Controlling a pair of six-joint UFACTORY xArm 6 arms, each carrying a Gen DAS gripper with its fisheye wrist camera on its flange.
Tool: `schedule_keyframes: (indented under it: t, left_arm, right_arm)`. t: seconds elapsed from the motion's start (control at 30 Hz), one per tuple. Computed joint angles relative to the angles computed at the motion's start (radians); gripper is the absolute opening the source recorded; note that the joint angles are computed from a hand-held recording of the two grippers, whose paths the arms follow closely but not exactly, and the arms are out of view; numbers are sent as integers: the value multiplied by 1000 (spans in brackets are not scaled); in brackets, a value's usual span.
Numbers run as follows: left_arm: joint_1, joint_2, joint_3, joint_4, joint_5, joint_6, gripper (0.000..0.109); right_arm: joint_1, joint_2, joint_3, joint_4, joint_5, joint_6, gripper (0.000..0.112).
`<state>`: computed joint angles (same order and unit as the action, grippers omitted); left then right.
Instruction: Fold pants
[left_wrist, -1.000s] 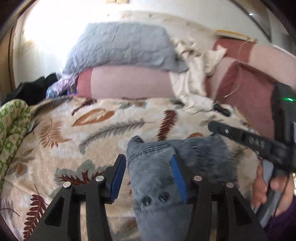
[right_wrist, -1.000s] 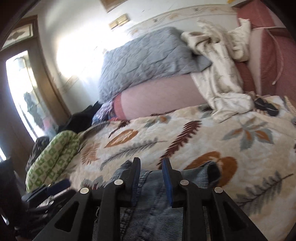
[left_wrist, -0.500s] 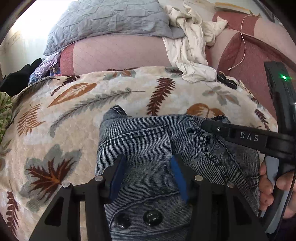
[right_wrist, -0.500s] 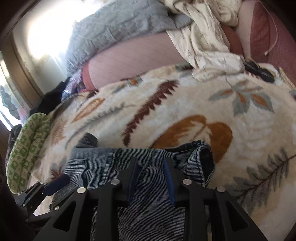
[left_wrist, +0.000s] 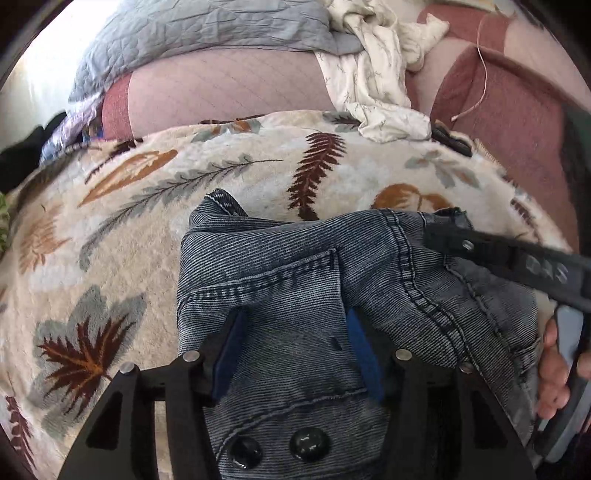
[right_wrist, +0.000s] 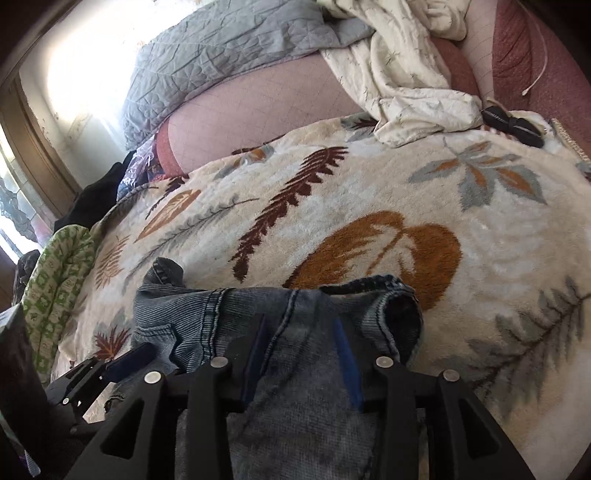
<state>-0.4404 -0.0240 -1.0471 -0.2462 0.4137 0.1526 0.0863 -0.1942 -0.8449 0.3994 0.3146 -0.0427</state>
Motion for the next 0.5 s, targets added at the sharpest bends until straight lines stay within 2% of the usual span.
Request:
schedule_keyframes:
  t: [0.07, 0.13, 0.27, 0.4, 0.5]
  left_arm:
    - [21, -32, 9, -150, 28, 92, 58]
    - [40, -76, 42, -193, 16, 113, 59]
    - [74, -177, 128, -173, -19, 81, 59]
    - [86, -276, 237, -56, -39, 30, 60]
    - [83, -320, 294, -12, -59, 9, 60]
  right_arm:
    - [5, -55, 39, -28, -25, 17, 49]
    - [14, -120, 84, -46, -61, 3, 49]
    - [54, -253, 171, 66, -105, -75, 49]
    - [116, -341, 240, -72, -115, 7, 49]
    - [152, -362, 263, -111, -98, 38, 48]
